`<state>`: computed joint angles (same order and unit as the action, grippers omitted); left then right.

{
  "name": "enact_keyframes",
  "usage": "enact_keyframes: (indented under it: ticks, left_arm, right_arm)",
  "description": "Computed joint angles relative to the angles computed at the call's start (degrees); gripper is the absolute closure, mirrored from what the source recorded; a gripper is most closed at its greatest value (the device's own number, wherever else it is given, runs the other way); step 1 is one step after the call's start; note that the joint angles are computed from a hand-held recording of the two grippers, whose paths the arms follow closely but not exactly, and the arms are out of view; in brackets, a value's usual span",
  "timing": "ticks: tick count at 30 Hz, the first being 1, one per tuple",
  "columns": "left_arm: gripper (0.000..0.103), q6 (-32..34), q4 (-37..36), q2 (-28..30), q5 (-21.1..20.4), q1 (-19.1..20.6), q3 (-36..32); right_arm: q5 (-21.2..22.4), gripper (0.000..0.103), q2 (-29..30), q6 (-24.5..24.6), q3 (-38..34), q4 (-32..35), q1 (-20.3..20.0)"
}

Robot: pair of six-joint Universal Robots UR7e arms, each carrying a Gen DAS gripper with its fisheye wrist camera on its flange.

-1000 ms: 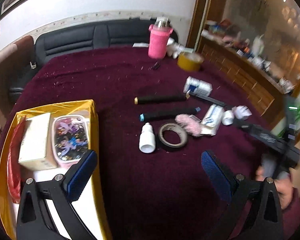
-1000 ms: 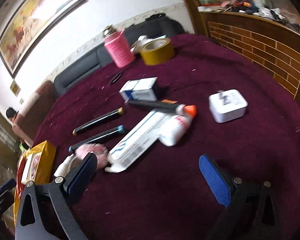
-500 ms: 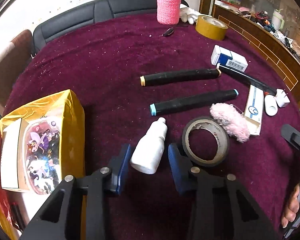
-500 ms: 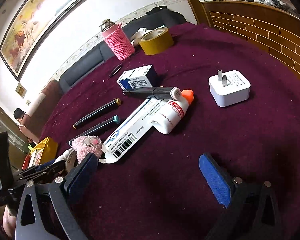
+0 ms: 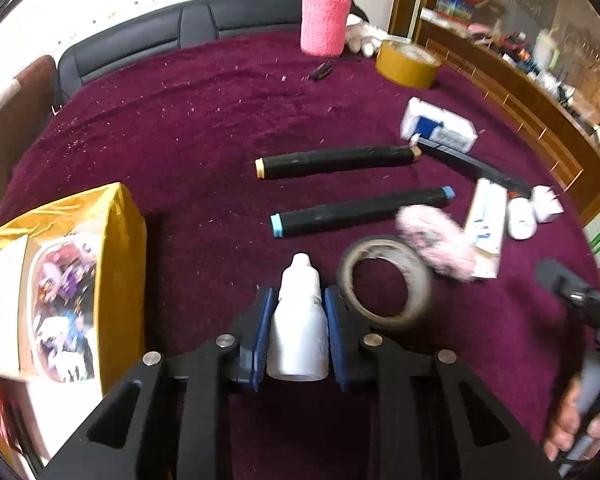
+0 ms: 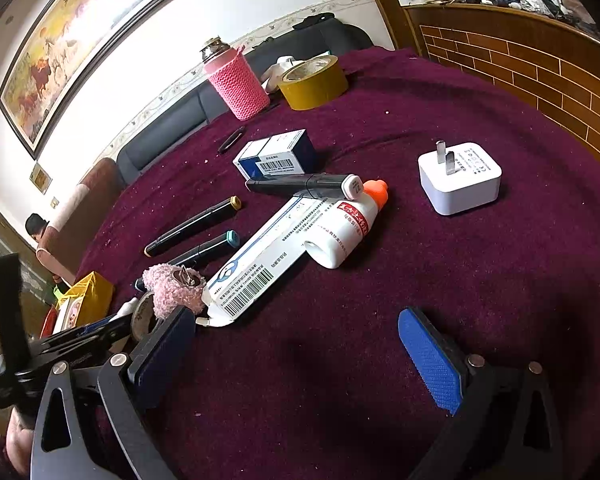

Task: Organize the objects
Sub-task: 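Grasp the white dropper bottle with the left gripper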

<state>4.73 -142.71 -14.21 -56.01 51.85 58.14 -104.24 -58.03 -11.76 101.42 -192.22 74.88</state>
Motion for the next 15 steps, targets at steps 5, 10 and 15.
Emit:
enact_keyframes:
  ticks: [5, 10, 15]
  left_arm:
    - [0.078, -0.2, -11.0, -8.7, -7.9, -0.9, 12.8]
    - [0.078, 0.7, -18.7, -15.5, -8.9, -1.4, 22.4]
    - [0.078, 0.5, -21.1, -19.4, -6.2, -0.8, 27.6]
  right_arm:
    - [-0.6, 0.003, -0.2, -3.2, 0.4, 0.1, 0.9]
    - [-2.6, 0.004, 2.3, -15.3, -0.1, -1.4, 6.2]
    - [-6.4, 0.005, 7.5, -23.6, -5.5, 2.2, 10.7]
